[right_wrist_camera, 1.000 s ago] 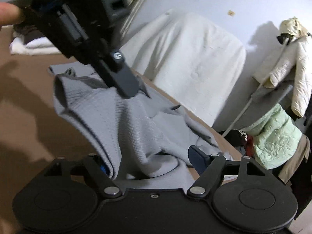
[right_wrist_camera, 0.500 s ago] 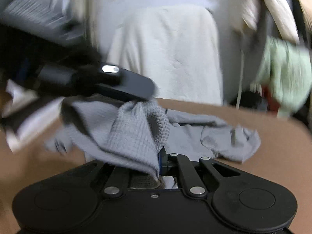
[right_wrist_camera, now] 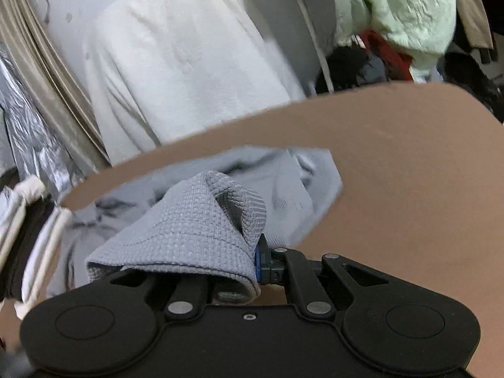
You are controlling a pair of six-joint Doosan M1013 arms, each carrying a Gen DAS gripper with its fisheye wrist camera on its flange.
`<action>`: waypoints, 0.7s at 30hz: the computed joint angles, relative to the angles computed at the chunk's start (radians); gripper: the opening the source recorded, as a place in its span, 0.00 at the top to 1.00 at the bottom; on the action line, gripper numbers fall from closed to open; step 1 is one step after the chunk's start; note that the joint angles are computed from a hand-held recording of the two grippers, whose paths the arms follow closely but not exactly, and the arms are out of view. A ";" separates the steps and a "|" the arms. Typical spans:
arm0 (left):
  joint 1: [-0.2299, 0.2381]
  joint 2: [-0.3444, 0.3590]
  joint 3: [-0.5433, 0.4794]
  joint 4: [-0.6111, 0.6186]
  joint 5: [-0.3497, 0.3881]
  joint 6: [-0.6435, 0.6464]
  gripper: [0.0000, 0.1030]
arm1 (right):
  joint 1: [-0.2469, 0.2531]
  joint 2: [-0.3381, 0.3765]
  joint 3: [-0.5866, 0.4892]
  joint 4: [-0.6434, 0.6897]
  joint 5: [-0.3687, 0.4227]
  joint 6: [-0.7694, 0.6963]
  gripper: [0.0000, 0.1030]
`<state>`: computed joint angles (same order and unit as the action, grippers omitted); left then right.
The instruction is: Fold clothes
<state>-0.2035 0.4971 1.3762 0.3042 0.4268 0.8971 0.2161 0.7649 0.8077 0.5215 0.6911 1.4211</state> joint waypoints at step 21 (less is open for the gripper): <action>-0.108 0.129 -0.202 0.441 0.121 -0.211 0.87 | -0.036 0.014 -0.023 0.018 0.156 0.181 0.93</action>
